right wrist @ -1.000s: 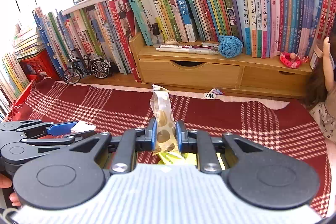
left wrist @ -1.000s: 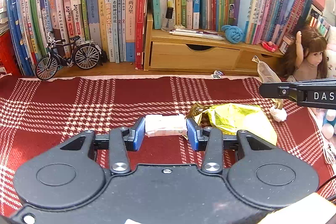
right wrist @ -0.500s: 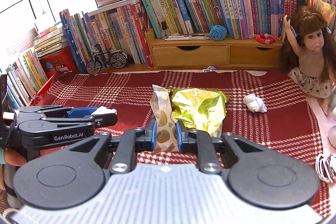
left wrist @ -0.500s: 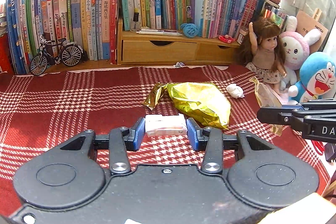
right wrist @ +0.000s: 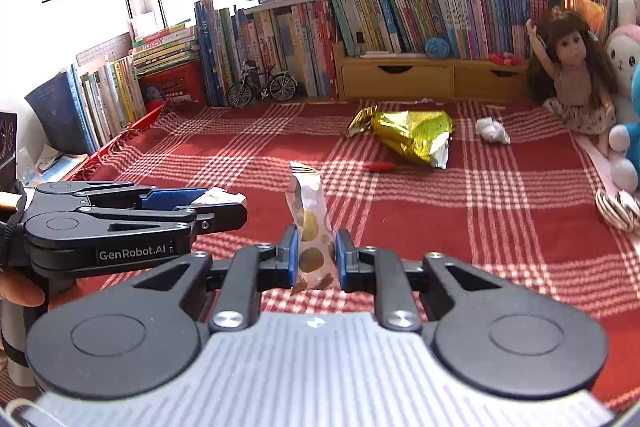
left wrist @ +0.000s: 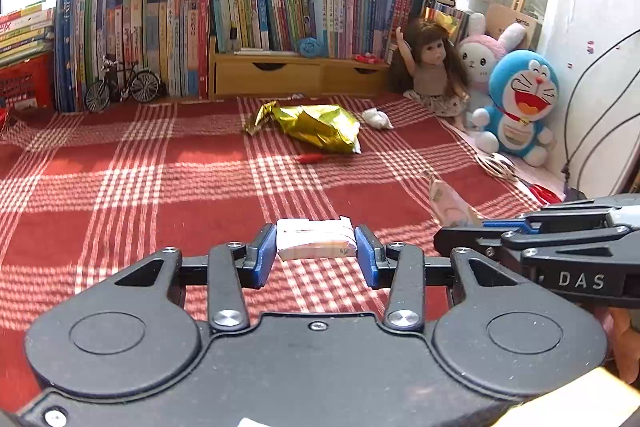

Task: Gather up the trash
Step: 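Carry the white packet with the left tool while the right tool carries the clear wrapper to the bin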

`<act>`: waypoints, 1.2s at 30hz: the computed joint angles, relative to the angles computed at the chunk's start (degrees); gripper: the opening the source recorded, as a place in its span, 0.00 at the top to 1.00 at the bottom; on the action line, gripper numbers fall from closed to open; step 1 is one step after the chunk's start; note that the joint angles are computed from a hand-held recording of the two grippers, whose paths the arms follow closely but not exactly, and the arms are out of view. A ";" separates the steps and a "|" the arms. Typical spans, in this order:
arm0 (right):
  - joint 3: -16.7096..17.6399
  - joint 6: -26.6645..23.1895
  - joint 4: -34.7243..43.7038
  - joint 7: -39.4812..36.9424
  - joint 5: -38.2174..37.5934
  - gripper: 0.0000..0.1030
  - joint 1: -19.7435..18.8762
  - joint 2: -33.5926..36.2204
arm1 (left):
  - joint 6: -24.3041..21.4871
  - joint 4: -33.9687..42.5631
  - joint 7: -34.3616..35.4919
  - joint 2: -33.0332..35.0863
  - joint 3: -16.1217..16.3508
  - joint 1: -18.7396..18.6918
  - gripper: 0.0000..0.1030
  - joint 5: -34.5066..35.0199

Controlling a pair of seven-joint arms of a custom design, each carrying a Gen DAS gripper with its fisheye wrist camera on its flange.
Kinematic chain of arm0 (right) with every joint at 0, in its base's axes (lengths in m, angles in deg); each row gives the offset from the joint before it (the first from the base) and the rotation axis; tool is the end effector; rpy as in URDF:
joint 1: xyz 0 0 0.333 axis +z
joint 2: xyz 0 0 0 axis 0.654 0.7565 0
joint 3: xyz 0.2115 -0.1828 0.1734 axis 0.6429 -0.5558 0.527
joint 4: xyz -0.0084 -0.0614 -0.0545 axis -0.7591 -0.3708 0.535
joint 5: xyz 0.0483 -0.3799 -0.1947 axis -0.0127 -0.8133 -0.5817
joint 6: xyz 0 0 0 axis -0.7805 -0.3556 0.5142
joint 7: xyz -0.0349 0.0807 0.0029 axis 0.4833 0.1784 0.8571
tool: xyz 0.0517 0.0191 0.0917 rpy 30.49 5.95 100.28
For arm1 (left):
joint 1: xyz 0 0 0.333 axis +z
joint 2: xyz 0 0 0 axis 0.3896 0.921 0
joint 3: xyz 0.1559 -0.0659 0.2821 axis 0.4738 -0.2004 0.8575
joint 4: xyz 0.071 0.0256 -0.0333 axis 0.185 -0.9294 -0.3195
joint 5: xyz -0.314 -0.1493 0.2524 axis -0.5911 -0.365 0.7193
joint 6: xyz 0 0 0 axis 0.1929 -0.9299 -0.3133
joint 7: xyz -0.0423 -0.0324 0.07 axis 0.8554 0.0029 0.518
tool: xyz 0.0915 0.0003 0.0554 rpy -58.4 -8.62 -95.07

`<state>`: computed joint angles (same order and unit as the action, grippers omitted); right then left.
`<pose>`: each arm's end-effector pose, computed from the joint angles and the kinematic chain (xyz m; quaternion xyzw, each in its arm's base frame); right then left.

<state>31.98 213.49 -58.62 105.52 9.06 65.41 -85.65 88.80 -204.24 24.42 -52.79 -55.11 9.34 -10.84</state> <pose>0.4635 0.1282 0.5691 -0.6773 0.5955 -0.1750 0.3951 0.4391 -0.2581 0.5550 -0.5379 0.7111 -0.4060 0.2003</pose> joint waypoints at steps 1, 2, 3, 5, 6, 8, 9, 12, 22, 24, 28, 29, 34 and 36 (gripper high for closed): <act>0.59 -2.30 -1.84 0.99 0.44 0.77 0.11 -3.11 | -1.65 -2.00 -0.68 -3.10 -0.01 -0.69 0.61 -0.71; 1.39 -4.34 -3.50 1.92 0.26 0.77 -0.06 -5.96 | -3.03 -4.38 -0.65 -6.53 0.34 -1.90 0.61 -1.46; 2.42 -6.50 -5.16 2.78 -0.42 0.77 -0.35 -8.97 | -3.66 -6.02 -0.90 -8.85 0.03 -2.18 0.61 -1.51; 4.47 -8.44 -8.66 4.41 -2.22 0.77 -0.83 -14.41 | -4.96 -10.35 -2.45 -15.15 -2.16 -1.80 0.61 -0.57; 5.22 -8.94 -10.41 5.37 -2.92 0.77 -0.80 -17.00 | -5.74 -11.76 -3.04 -17.24 -2.45 -2.19 0.61 -0.56; 5.52 -10.25 -13.04 7.09 -3.49 0.76 0.24 -21.05 | -8.99 -14.69 -3.74 -21.88 -1.59 -4.89 0.61 -1.75; 5.49 -10.98 -14.04 7.88 -3.63 0.76 0.81 -22.60 | -10.35 -15.83 -4.18 -23.67 -1.46 -5.68 0.61 -2.13; 5.77 -13.31 -16.96 10.13 -4.19 0.76 2.11 -26.50 | -13.09 -19.32 -5.67 -28.33 -2.71 -6.24 0.61 -1.67; 4.10 -15.99 -21.39 13.82 -2.91 0.76 6.55 -23.81 | -19.25 -24.88 -10.68 -27.29 -3.23 -7.65 0.61 -0.86; 3.28 -15.78 -21.46 13.49 -1.89 0.76 7.35 -21.82 | -19.25 -25.15 -10.86 -25.49 -2.80 -7.89 0.61 -0.78; 2.56 -16.25 -20.93 12.45 0.01 0.76 8.34 -17.55 | -18.44 -24.40 -11.01 -19.48 -2.14 -7.70 0.61 -0.90; 2.44 -16.49 -20.73 12.14 0.52 0.76 8.48 -16.50 | -18.04 -24.34 -11.00 -18.09 -2.06 -7.67 0.61 -0.88; 1.61 -17.91 -19.47 10.05 4.27 0.76 8.98 -10.31 | -17.75 -23.34 -11.12 -11.09 -1.46 -7.20 0.61 -0.83; 1.10 -18.30 -18.95 8.48 6.27 0.76 9.11 -8.36 | -17.54 -23.02 -10.70 -8.95 -1.18 -7.18 0.61 -0.74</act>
